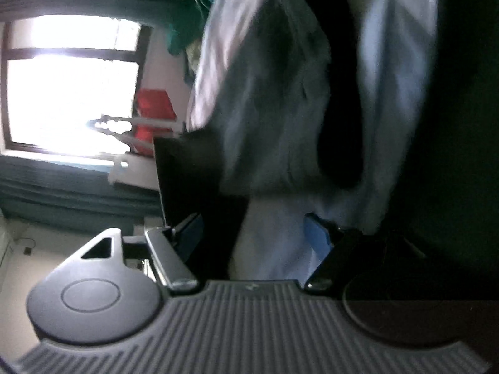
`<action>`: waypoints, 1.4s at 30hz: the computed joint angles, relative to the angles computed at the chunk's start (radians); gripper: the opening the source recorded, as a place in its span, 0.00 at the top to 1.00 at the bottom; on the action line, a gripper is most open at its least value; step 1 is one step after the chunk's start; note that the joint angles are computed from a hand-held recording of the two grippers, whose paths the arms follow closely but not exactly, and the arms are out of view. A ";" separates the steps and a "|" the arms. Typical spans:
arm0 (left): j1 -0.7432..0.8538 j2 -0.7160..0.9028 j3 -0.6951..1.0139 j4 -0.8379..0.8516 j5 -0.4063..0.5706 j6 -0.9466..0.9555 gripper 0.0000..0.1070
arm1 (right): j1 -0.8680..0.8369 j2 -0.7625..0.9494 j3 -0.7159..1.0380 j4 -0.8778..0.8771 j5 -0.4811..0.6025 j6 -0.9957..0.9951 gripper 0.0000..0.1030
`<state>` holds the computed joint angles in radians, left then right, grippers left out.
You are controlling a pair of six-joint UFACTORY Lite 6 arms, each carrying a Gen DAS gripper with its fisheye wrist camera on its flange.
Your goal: Fold clothes
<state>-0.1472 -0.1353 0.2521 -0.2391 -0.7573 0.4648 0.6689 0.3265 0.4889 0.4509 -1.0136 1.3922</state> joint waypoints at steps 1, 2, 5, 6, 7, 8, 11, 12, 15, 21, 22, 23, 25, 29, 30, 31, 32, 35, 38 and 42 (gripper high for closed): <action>0.003 0.088 0.045 -0.001 -0.034 0.011 0.09 | -0.032 0.002 0.003 -0.018 -0.003 -0.018 0.29; 0.007 0.170 0.091 -0.004 -0.060 0.025 0.10 | -0.053 0.007 0.011 -0.005 -0.008 -0.048 0.29; 0.084 0.304 0.189 0.154 -0.001 -0.084 0.16 | -0.107 0.041 0.038 0.006 -0.013 -0.057 0.32; 0.098 0.320 0.214 0.194 0.030 -0.116 0.17 | -0.121 0.056 0.048 0.002 -0.021 -0.055 0.32; 0.106 0.328 0.231 0.225 0.048 -0.148 0.22 | -0.131 0.072 0.060 0.005 -0.028 -0.055 0.38; 0.116 0.330 0.243 0.264 0.053 -0.189 0.32 | -0.126 0.079 0.072 0.050 -0.019 -0.094 0.60; 0.146 0.344 0.246 0.326 0.019 -0.256 0.63 | -0.119 0.085 0.085 0.153 0.013 -0.143 0.86; 0.160 0.345 0.243 0.341 0.008 -0.276 0.68 | -0.119 0.086 0.086 0.181 0.015 -0.149 0.88; 0.242 0.283 0.211 0.525 -0.013 -0.430 0.83 | -0.085 -0.006 0.048 0.353 0.035 -0.307 0.89; 0.503 0.043 0.152 1.072 0.010 -1.049 0.88 | -0.011 -0.374 -0.211 0.670 0.013 -0.550 0.92; 0.543 0.012 0.148 1.165 0.016 -1.153 0.88 | 0.020 -0.457 -0.258 0.751 0.008 -0.588 0.92; 0.579 -0.011 0.140 1.233 0.011 -1.229 0.89 | 0.086 -0.562 -0.342 0.856 -0.028 -0.622 0.92; 0.620 -0.039 0.131 1.318 0.022 -1.289 0.89 | 0.132 -0.711 -0.413 0.978 -0.016 -0.696 0.92; 0.654 -0.063 0.124 1.379 0.029 -1.327 0.88 | 0.115 -0.780 -0.447 1.039 0.045 -0.772 0.92; 0.653 -0.066 0.123 1.375 0.027 -1.321 0.88 | 0.051 -0.748 -0.421 0.993 0.083 -0.803 0.92; 0.651 -0.068 0.122 1.369 0.026 -1.312 0.88 | -0.008 -0.711 -0.390 0.949 0.118 -0.832 0.92; 0.650 -0.071 0.121 1.362 0.025 -1.303 0.89 | -0.060 -0.692 -0.358 0.918 0.149 -0.868 0.92; 0.643 -0.056 0.120 1.340 -0.002 -1.305 0.89 | -0.311 -0.538 -0.133 0.760 0.294 -1.017 0.92; 0.652 -0.016 0.149 1.363 -0.047 -1.364 0.89 | -0.433 -0.485 0.110 0.795 0.416 -1.300 0.93; 0.694 0.070 0.226 1.465 -0.113 -1.505 0.90 | -0.412 -0.460 0.357 0.879 0.326 -1.602 0.94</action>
